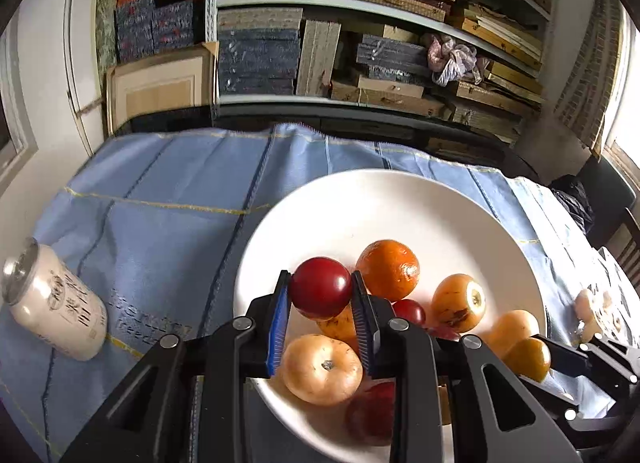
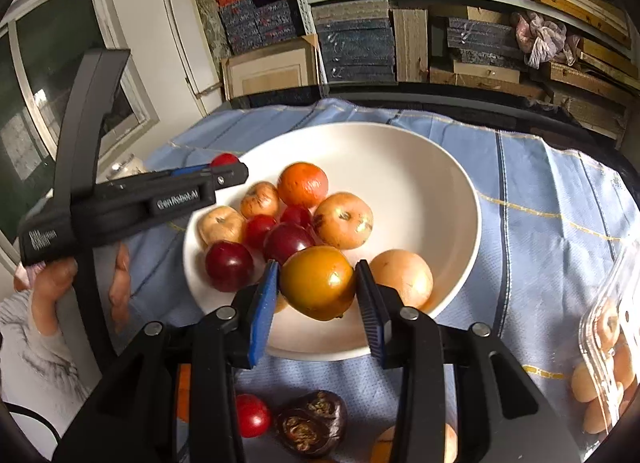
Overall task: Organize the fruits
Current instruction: 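Carry both fruits over the white plate and open both tools, then lift both open tools away from the plate, then grasp the large orange with the left tool while the right tool grasps a yellow-orange fruit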
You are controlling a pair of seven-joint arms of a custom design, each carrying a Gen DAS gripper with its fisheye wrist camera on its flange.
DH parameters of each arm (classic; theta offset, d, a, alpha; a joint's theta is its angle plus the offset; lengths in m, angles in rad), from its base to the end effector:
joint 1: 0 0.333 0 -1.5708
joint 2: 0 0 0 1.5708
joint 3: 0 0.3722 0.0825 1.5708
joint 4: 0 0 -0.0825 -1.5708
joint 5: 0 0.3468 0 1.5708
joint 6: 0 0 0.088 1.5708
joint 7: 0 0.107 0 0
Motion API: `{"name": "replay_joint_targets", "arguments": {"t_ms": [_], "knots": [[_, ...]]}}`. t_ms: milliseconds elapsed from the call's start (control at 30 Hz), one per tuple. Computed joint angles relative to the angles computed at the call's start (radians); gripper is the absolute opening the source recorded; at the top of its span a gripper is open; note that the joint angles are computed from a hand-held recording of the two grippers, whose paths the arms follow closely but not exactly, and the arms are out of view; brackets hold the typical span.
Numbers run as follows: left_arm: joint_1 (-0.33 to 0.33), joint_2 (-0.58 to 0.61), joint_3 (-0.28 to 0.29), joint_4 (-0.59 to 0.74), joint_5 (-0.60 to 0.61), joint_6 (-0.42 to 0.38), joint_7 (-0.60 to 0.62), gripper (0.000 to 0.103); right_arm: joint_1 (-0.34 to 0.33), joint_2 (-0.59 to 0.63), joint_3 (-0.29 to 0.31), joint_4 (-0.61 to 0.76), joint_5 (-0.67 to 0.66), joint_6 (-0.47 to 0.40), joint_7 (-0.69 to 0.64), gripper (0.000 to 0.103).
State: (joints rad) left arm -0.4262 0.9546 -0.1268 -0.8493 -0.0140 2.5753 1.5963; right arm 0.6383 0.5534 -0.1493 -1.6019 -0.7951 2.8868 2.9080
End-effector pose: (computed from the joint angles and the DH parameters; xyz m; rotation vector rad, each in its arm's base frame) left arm 0.7486 -0.3925 0.4680 -1.3837 2.2657 -1.0046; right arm 0.6096 0.3999 0.4484 -1.5893 1.7425 -0.5505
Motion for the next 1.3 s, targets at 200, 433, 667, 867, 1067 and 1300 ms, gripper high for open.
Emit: {"name": "replay_joint_targets", "arguments": {"t_ms": [200,433,667,867,1067,1300], "knots": [[0.017,-0.071,-0.015,-0.124,-0.021,0.098,0.005,0.047,0.062,-0.039,-0.101,-0.051,-0.095,0.091,0.13,0.045],[0.052,-0.309,-0.049,-0.524,-0.068,0.341,0.079,0.068,0.283,-0.175,-0.313,-0.089,-0.613,0.122,0.63,0.057],[0.019,-0.494,0.028,-0.869,-0.018,0.488,0.095,0.077,0.358,-0.31,-0.241,-0.248,-0.833,-0.042,0.764,0.063],[0.047,-0.537,-0.007,-1.069,-0.084,0.653,0.138,0.081,0.307,-0.321,-0.164,-0.37,-0.858,-0.072,0.865,0.063],[0.084,-0.514,-0.072,-1.075,-0.103,0.667,0.227,0.081,0.224,-0.298,-0.094,-0.375,-0.838,-0.041,0.862,0.063],[0.039,-0.512,-0.076,-1.134,-0.11,0.824,0.362,0.081,0.154,-0.307,-0.01,-0.386,-0.823,-0.081,0.86,0.071]]}}
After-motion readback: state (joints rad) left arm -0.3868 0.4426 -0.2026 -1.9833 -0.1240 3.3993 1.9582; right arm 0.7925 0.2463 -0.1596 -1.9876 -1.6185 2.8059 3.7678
